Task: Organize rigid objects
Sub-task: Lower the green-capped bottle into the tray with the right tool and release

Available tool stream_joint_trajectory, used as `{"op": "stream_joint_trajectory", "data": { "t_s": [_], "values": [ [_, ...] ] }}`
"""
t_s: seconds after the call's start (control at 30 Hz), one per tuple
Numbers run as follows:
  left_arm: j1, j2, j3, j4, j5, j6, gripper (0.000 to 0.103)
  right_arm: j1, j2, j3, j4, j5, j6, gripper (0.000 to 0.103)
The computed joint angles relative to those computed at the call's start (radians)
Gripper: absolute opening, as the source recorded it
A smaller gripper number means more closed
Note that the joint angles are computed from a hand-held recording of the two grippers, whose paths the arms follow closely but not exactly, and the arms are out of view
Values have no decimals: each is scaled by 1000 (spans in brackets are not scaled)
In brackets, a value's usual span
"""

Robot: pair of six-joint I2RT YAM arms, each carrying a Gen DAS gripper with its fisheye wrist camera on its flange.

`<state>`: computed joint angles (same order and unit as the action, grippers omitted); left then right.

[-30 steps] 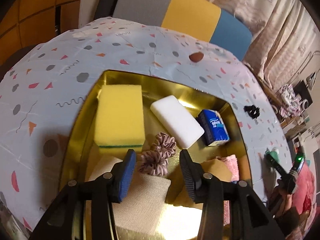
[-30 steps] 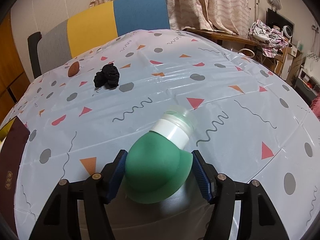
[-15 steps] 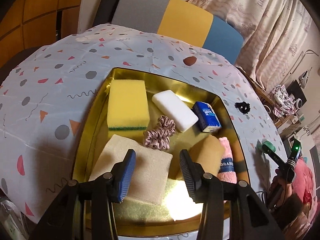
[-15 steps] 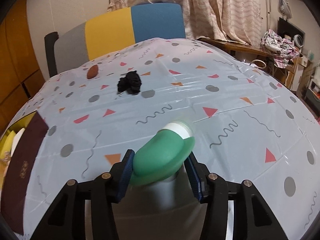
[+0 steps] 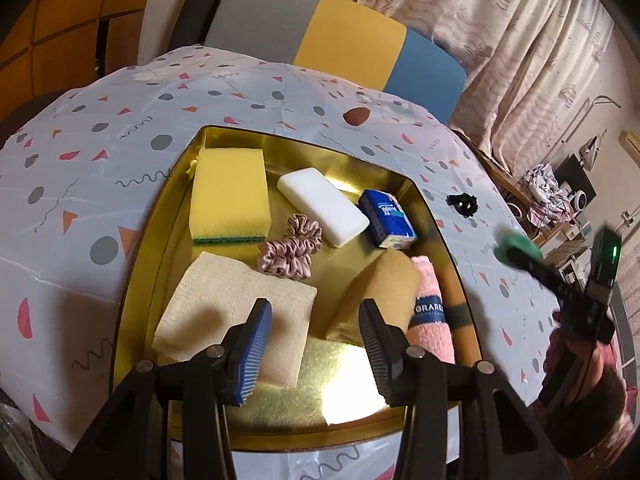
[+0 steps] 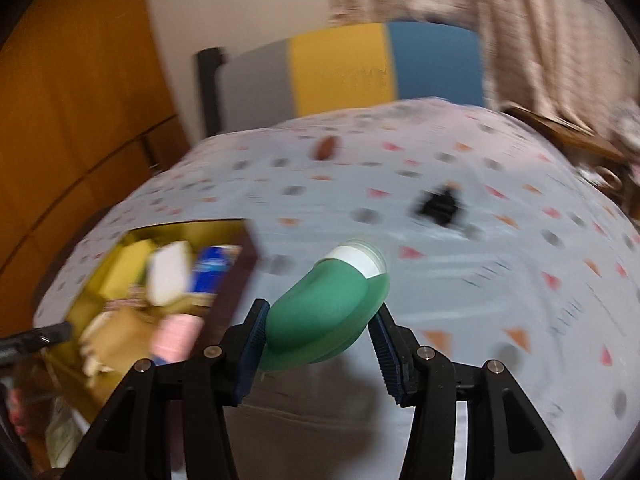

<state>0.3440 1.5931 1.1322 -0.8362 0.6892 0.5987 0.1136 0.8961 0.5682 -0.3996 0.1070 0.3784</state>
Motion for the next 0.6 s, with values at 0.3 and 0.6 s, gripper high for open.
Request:
{"op": "stream_joint_trajectory", "data": {
  "t_s": [0.3,0.6],
  "values": [
    [94,41,60,-73,50,64,45,234,492,336,79,-24,8,52],
    [170,107,117,-108,77,74,46,262,682,465,80,-75,69,61]
  ]
}}
